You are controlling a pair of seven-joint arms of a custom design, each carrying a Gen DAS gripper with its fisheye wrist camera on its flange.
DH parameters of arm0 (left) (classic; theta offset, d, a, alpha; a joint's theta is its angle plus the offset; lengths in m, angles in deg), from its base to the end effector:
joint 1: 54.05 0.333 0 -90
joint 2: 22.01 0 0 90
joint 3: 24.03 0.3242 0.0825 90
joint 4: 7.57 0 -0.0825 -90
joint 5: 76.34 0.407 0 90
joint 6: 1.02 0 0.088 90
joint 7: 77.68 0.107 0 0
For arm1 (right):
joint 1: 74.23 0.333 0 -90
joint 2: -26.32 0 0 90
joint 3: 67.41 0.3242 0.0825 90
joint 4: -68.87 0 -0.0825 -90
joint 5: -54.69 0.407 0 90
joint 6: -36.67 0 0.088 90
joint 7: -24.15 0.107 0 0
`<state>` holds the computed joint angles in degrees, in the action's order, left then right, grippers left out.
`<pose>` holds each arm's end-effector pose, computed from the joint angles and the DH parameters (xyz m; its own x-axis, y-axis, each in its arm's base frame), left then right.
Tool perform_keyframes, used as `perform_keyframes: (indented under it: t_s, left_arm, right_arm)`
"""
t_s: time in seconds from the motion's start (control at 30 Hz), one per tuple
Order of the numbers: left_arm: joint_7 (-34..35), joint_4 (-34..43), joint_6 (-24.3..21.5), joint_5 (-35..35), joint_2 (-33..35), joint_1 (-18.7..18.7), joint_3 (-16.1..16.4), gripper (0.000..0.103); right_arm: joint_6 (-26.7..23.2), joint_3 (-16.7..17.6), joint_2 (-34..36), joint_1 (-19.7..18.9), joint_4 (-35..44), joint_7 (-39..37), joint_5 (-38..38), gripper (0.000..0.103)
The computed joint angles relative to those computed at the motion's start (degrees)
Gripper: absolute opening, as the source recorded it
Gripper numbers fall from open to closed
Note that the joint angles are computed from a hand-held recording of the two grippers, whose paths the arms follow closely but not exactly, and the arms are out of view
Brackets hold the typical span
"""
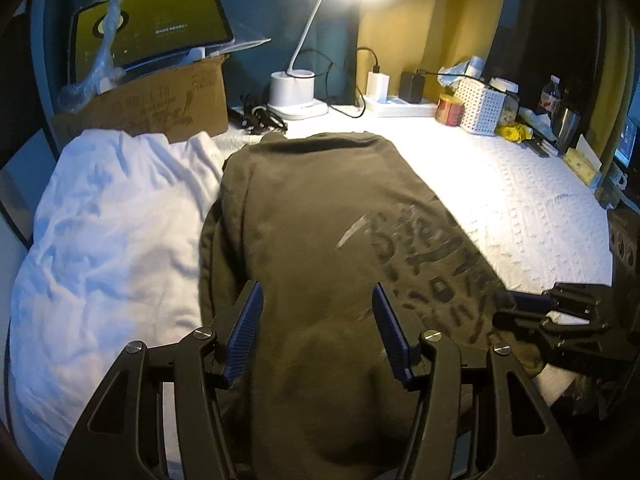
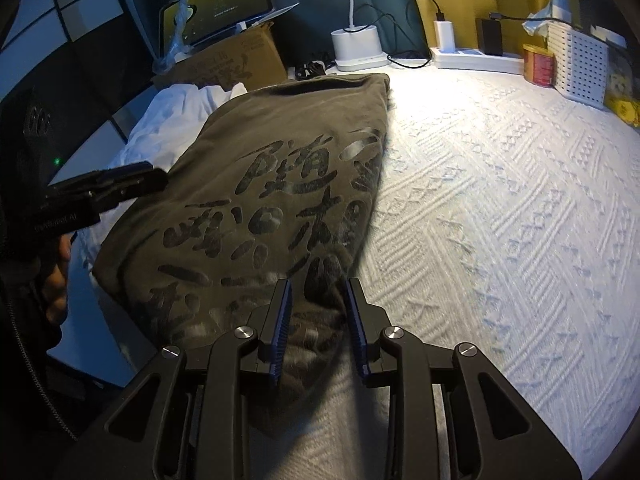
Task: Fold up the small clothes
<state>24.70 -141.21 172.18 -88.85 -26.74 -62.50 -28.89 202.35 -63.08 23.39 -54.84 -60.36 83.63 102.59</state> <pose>0.5491 -0.1140 0.4549 -0.2468 -0.9690 0.0119 -0.6940 0.1682 -0.7000 0.5366 0.1885 0.4441 0.3046 -0.8971 -0.3200 -0.7760 -0.0390 -0.6295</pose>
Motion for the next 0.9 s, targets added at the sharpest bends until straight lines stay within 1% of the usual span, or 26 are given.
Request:
perform_keyframes:
  t_s: [0.13,0.33,0.37,0.43,0.5,0.53,0.6,0.63,0.67,0.83,0.9]
  left_arm:
    - [-3.30,-0.18,0.37,2.87,0.02,0.16,-1.14,0.057]
    - [-5.00,0.04,0.51,4.56,0.12,-0.95,-1.75,0.057]
    - [-5.87,0.01,0.84,5.38,0.14,-0.87,-2.00,0.057]
    - [-10.57,0.04,1.97,9.72,0.34,0.20,-3.11,0.057]
    - [-12.42,0.38,2.85,10.89,0.74,-0.06,-3.19,0.057]
    - [-12.14,0.65,2.99,10.32,0.96,-0.59,-2.99,0.057]
    - [-11.11,1.20,3.28,9.18,1.46,-1.51,-2.85,0.057]
    - [-10.96,1.39,3.41,9.11,1.67,-1.71,-2.97,0.057]
    - [-10.88,1.61,3.48,9.03,1.86,-1.90,-3.13,0.057]
    - [-6.50,3.31,3.76,3.61,3.28,-3.40,-3.98,0.058]
    - [-3.53,3.90,4.05,0.14,3.67,-3.85,-4.50,0.069]
  right_arm:
    - [0.22,-0.54,-1.62,0.17,-1.58,-2.18,2.38,0.030]
    - [1.93,-1.47,-3.64,0.21,-3.76,-3.18,3.63,0.030]
    - [1.96,-1.76,-3.95,0.29,-4.09,-3.70,4.06,0.030]
    - [2.36,-2.07,-4.44,0.10,-4.85,-3.24,3.81,0.030]
    - [2.68,-2.39,-4.80,-0.04,-5.42,-2.79,3.61,0.032]
    - [2.91,-2.59,-5.20,-0.24,-5.94,-2.47,3.35,0.035]
    - [3.53,-2.86,-5.78,-0.62,-6.71,-1.39,2.45,0.053]
    - [3.79,-3.03,-6.01,-0.74,-7.01,-0.99,2.08,0.056]
    - [4.08,-3.21,-6.27,-0.89,-7.35,-0.62,1.62,0.058]
    - [5.48,-4.34,-7.36,-1.77,-8.86,1.52,-0.48,0.058]
    - [5.80,-4.68,-7.67,-2.17,-9.24,2.49,-1.40,0.059]
